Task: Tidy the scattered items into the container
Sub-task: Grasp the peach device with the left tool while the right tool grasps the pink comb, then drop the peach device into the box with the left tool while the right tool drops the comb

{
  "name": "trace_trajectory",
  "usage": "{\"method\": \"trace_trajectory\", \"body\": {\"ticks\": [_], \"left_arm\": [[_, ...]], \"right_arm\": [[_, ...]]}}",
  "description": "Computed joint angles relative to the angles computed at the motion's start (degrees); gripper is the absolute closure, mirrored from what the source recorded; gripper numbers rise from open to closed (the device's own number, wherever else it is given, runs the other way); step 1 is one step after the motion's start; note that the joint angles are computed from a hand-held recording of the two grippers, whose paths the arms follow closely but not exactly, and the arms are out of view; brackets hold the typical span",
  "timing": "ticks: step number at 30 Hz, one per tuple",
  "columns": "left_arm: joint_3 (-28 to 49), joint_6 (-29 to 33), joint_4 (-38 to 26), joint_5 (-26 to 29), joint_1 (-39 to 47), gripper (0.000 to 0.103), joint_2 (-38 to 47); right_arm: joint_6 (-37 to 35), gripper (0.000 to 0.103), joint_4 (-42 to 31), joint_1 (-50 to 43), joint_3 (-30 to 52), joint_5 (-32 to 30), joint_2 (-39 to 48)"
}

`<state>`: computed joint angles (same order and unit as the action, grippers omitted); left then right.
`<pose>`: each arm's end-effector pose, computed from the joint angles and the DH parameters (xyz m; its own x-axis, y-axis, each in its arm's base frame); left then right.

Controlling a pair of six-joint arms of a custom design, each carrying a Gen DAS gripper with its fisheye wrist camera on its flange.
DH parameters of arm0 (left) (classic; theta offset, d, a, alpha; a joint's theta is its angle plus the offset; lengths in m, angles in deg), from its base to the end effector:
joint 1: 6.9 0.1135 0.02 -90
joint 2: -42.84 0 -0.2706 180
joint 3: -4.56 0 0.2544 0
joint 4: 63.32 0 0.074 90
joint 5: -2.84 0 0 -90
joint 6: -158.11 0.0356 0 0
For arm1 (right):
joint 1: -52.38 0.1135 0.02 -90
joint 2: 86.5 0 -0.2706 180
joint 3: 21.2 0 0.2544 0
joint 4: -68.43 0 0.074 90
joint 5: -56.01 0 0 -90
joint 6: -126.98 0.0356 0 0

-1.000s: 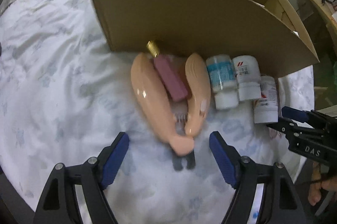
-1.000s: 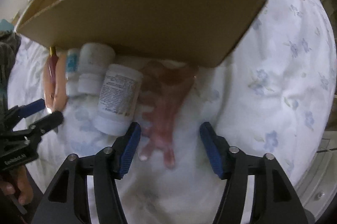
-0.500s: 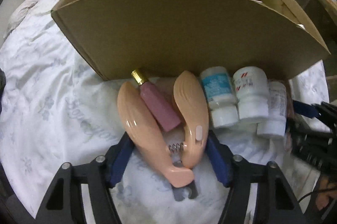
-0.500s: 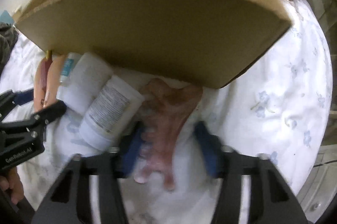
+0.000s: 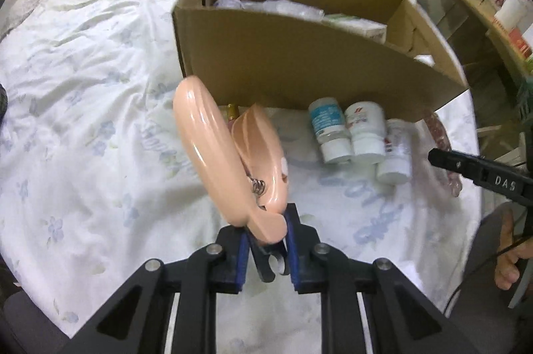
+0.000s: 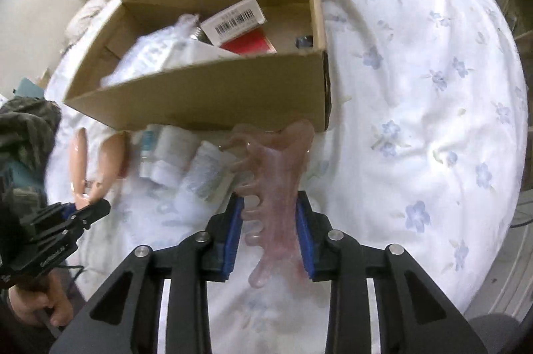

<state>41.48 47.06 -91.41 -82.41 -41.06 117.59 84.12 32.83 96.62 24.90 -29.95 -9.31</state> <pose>0.1592 -0.1116 0.1186 -0.9161 0.1891 -0.3536 0.2770 0.9360 -0.2171 0.1602 0.1525 0.1454 -0.9430 0.1023 -0.3166 0.0225 0.9690 0.2460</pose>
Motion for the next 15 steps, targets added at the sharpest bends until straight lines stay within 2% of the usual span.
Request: {"method": "trace_trajectory", "body": {"ticks": [5,7,8,10,15], "left_arm": [[-1.1,0.8,-8.3,2.7,1.6,0.085,-12.5],[-0.1,3.5,-12.5,3.6,4.0,0.085,-16.0],[1.0,4.3,-12.1,4.1,5.1,0.085,-15.9],[3.1,8.1,-15.7,6.6,10.0,0.085,-18.1],[8.3,8.6,-16.6,6.9,11.4,0.085,-18.0]], "right_arm": [[7.1,0.069,-4.4,7.9,-1.9,2.9,-8.9],[7.8,0.069,-7.0,9.4,-1.8,3.8,-12.8],[6.7,0.069,-5.6,8.3,-3.9,3.3,-14.0],[6.7,0.069,-6.1,8.6,-2.7,3.6,-14.6],[4.2,0.069,-10.1,7.2,-0.2,4.9,-19.9]]}}
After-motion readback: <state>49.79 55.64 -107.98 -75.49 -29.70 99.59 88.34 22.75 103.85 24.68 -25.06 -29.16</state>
